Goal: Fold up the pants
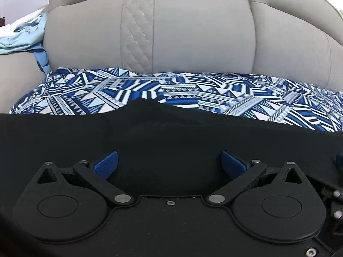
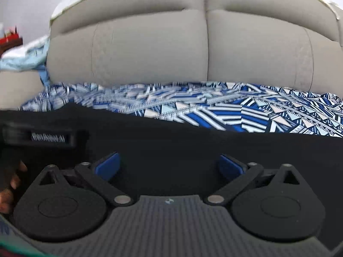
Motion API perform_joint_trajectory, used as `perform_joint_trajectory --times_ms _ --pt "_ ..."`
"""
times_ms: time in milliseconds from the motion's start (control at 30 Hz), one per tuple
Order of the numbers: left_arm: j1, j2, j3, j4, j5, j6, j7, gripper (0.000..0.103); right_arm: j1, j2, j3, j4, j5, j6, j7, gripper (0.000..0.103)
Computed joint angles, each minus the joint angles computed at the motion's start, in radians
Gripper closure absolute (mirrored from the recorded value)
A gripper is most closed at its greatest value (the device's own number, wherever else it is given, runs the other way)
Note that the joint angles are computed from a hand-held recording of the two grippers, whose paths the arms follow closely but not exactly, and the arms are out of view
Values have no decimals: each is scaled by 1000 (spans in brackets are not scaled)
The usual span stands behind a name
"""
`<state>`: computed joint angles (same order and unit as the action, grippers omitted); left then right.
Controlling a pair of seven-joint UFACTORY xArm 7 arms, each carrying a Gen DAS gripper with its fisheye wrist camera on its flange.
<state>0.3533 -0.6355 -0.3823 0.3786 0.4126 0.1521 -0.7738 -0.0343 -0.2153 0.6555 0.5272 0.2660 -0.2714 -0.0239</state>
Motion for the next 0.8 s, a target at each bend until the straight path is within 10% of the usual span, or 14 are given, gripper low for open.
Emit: perform_joint_trajectory --times_ms 100,400,533,800 --pt "42 -2 -20 -21 16 -59 -7 0 -189 -50 181 -12 23 21 -17 0" --pt "154 -35 -135 -75 -53 -181 15 0 -359 -227 125 -99 29 137 180 0" --pt "167 -41 -157 -80 -90 -191 39 0 -360 -277 8 -157 43 147 259 0" --pt "171 -45 -172 -85 -136 -197 71 0 -98 -395 -414 -365 36 -38 404 0"
